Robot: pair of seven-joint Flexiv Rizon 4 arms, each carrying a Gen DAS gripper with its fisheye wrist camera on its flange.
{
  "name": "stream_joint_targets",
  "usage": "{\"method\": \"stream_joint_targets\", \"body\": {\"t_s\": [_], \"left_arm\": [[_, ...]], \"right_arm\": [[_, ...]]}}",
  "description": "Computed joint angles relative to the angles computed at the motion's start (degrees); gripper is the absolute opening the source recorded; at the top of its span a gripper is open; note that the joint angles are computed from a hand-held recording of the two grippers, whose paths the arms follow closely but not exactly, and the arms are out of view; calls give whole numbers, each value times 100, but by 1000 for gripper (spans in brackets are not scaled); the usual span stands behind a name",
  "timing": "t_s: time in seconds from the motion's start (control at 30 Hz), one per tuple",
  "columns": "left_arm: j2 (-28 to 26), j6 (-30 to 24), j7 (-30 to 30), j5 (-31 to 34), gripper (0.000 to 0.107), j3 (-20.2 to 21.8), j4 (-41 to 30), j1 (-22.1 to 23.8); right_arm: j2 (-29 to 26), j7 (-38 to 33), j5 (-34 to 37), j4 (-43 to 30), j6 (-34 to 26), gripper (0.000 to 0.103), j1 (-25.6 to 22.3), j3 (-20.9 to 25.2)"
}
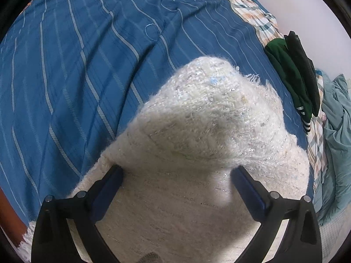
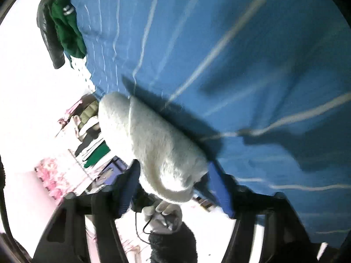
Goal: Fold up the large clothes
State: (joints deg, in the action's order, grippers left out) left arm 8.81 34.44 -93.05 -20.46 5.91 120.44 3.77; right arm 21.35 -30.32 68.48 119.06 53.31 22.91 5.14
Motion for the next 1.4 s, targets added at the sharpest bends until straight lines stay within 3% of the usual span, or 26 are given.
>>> {"method": "stream_joint_targets", "body": {"t_s": [0.1, 0.13, 0.2, 0.27, 0.33, 0.4, 0.47, 0.5, 0.57, 0.63, 0.73, 0.83, 0.9, 0.93, 1.0, 1.03, 1.07, 1.17, 1.23, 1.27, 1.33, 1.4], "left_arm": [[3, 3, -10, 27, 103, -6, -1, 2], [-2, 14, -14, 60, 103, -11, -8, 5], [-21, -8, 74, 11, 103, 0, -10, -2], [-15, -14, 147, 46, 103, -17, -20, -17], [-38, -41, 198, 29, 103, -23, -40, -26], [-59, -41, 188, 5, 103, -20, -51, -20], [-95, -19, 122, -97, 103, 2, -51, 3], [-114, -9, 114, -142, 103, 10, -57, 12], [-135, -3, 140, -156, 103, 4, -73, 17], [-109, 47, 222, -146, 103, 1, -36, 3], [-77, 143, 347, -290, 103, 31, 66, -9], [-93, 153, 349, -301, 103, 19, 66, -3], [-103, 113, 361, -289, 103, 19, 44, 6], [-105, 95, 376, -298, 103, 22, 38, 9], [-113, 49, 460, -280, 103, 20, 13, 10], [-111, 58, 490, -271, 103, 16, 15, 7], [-112, 62, 519, -293, 103, 20, 23, 5], [-135, 51, 538, -363, 103, 31, 21, 17], [-152, 28, 550, -405, 103, 37, 11, 29], [-162, 16, 573, -430, 103, 40, 4, 33], [-162, 42, 696, -492, 103, 51, 32, 31], [-157, 93, 821, -575, 103, 64, 81, 29]], "right_arm": [[-381, -739, 1038, -205, 179, 64, 343, -253], [-630, -948, 1118, -400, 131, 44, 316, -95], [-807, -572, 264, -636, -163, 32, 143, 180], [-907, 117, -1040, -924, -985, 21, 3, 243], [-1012, 311, -2108, -1289, -1771, 18, -69, 286], [-1130, 165, -2742, -1645, -2573, 17, -95, 274], [-1228, 372, -3037, -1885, -3354, 1, -117, 205], [-1172, 649, -2873, -1802, -3643, 0, -174, 175], [-917, 832, -2347, -1423, -3533, 0, -401, 302], [-742, 772, -2363, -1358, -3432, 0, -463, 306], [-640, 608, -2089, -1209, -2262, 2, -565, 292], [-1156, 179, -1432, -1422, -926, 19, -459, 198], [-1730, -349, -721, -1804, -611, 28, -451, 185], [-1922, -568, -509, -1968, -803, 29, -425, 63], [-2402, -489, -1205, -2363, -1190, 28, -285, 172], [-2563, -179, -1822, -2558, -1738, 20, -341, 287], [-2716, -24, -2174, -2761, -2177, 0, -359, 328], [-3047, -2, -2504, -3333, -2936, 0, -509, 467], [-3010, -355, -2610, -3706, -3988, 0, -792, 509], [-2967, -234, -2533, -3802, -4168, 0, -867, 526], [-2632, 97, -2303, -3478, -3871, 8, -1032, 544], [-2228, 322, -2001, -2929, -2582, 19, -1079, 566]]}}
